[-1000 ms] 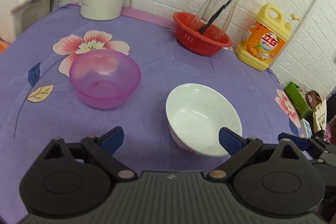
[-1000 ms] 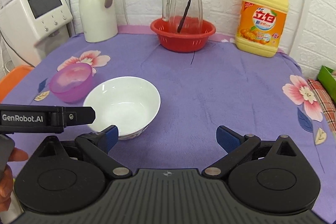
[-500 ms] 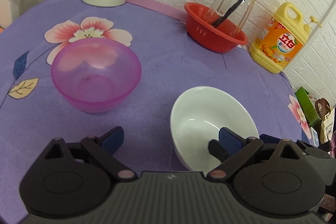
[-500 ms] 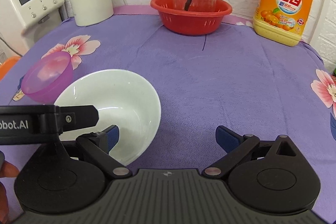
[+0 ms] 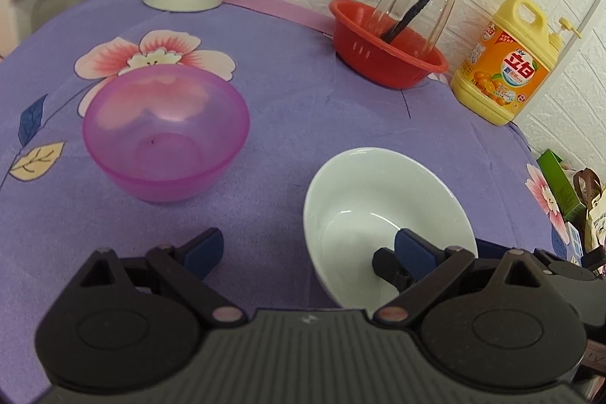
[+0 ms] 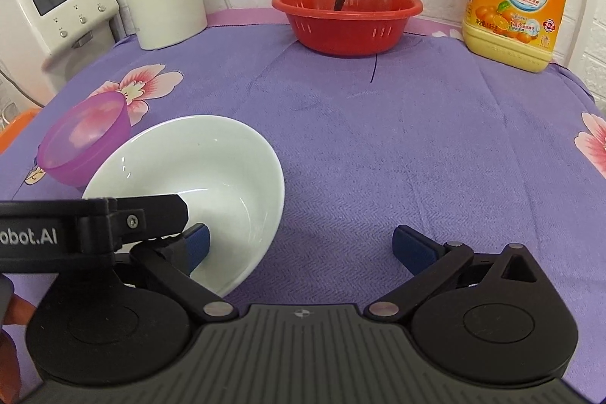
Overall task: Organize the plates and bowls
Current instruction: 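Move the left gripper to the white floral bowl and grip its rim, then lower the white bowl into the steel bowl and open the left gripper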
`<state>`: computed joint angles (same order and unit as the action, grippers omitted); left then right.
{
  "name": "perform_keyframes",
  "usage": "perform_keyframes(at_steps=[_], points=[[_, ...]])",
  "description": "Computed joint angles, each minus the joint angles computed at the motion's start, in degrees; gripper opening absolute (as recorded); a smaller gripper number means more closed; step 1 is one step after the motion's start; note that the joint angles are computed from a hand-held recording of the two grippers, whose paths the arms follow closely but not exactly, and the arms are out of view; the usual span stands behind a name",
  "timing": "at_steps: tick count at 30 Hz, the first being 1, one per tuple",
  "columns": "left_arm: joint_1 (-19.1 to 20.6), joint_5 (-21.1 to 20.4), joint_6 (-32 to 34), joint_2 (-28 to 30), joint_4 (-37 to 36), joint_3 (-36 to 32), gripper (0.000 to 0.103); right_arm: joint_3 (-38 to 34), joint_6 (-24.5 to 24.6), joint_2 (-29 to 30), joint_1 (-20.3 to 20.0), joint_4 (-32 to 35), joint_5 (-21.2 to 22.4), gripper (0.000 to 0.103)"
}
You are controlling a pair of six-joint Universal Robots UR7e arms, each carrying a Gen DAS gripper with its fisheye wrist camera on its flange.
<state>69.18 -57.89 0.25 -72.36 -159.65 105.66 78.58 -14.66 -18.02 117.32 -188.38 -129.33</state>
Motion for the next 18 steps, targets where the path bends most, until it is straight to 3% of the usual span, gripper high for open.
perform_keyframes(at_steps=[3,6,8,11,13,14,15,18], points=[[0.1,-0.8,0.0,-0.2,0.2,-0.2,0.098,-0.6,2.3,-0.6,0.3,3.8,-0.8,0.103],[-0.1,-1.6,1.3,-0.2,-0.5,0.1,0.094,0.3,-1.0,-0.4,0.7,-0.4,0.5,0.103],[0.5,-4.3,1.4,-0.1,1.6,-0.6,0.075,-0.1,-1.5,0.0,0.9,0.3,0.5,0.103],[1.5,-8.2,2.0,0.1,2.2,-1.2,0.062,0.6,-1.2,-0.3,0.4,1.0,3.2,0.103],[1.5,-9.1,1.8,0.2,3.2,-1.6,0.058,1.4,-2.0,-0.8,0.5,0.7,5.3,0.103],[1.3,-9.1,2.0,0.0,3.3,-1.5,0.051,1.7,-1.7,-1.1,0.6,1.3,6.2,0.09],[0.9,-8.4,2.1,-0.2,3.5,-1.2,0.05,1.7,-1.3,-1.3,0.8,2.2,6.8,0.086],[0.7,-9.0,2.2,-1.6,4.1,-0.3,0.045,1.7,-2.6,-0.8,1.7,1.6,5.6,0.086]])
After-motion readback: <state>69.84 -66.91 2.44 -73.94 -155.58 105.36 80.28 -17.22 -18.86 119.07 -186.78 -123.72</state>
